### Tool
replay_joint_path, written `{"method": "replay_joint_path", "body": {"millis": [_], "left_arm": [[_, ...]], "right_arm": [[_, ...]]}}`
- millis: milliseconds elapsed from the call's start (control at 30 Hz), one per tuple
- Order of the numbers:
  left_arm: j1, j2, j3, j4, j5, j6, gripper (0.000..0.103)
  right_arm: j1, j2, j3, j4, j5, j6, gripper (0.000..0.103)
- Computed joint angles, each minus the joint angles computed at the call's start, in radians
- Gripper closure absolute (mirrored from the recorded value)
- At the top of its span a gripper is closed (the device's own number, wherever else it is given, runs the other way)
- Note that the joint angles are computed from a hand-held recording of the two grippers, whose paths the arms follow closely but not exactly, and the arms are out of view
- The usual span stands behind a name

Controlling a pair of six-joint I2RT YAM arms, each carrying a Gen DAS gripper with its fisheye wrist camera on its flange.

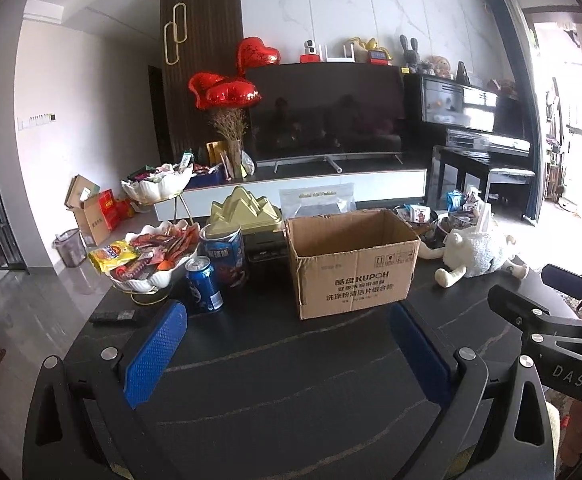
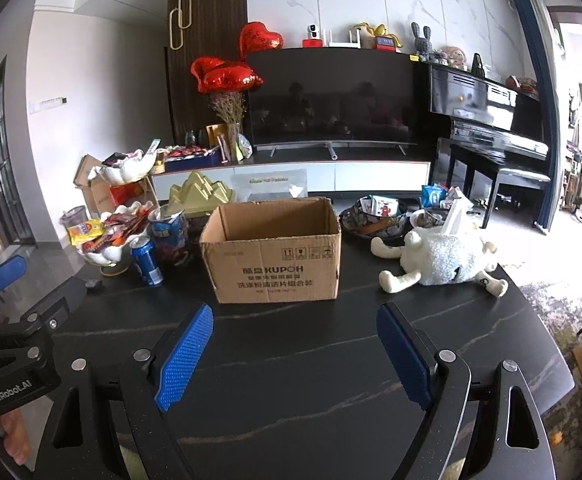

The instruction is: Organize snacks

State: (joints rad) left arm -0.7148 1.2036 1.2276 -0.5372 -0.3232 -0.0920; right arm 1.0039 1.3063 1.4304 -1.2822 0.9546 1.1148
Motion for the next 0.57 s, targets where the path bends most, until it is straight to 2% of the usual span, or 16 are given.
{"method": "replay_joint_path", "body": {"millis": [100, 300, 567], "left_arm": [[-0.015, -0.012, -0.007, -0.006, -0.016, -0.011, 0.0], [-0.002, -0.031, -0.008, -0.035, 0.03, -0.036, 0.0], [-0.008, -0.044, -0.015, -0.042, 0.02, -0.035, 0.0]], "right_arm": [[0.022, 0.006, 0.008, -0.019, 0.014, 0.02, 0.018], [0.041, 0.018, 0.018, -0.041, 0.022, 0.041, 0.018], [0.063, 0.024, 0.024, -0.069, 0.028, 0.083, 0.018]]}}
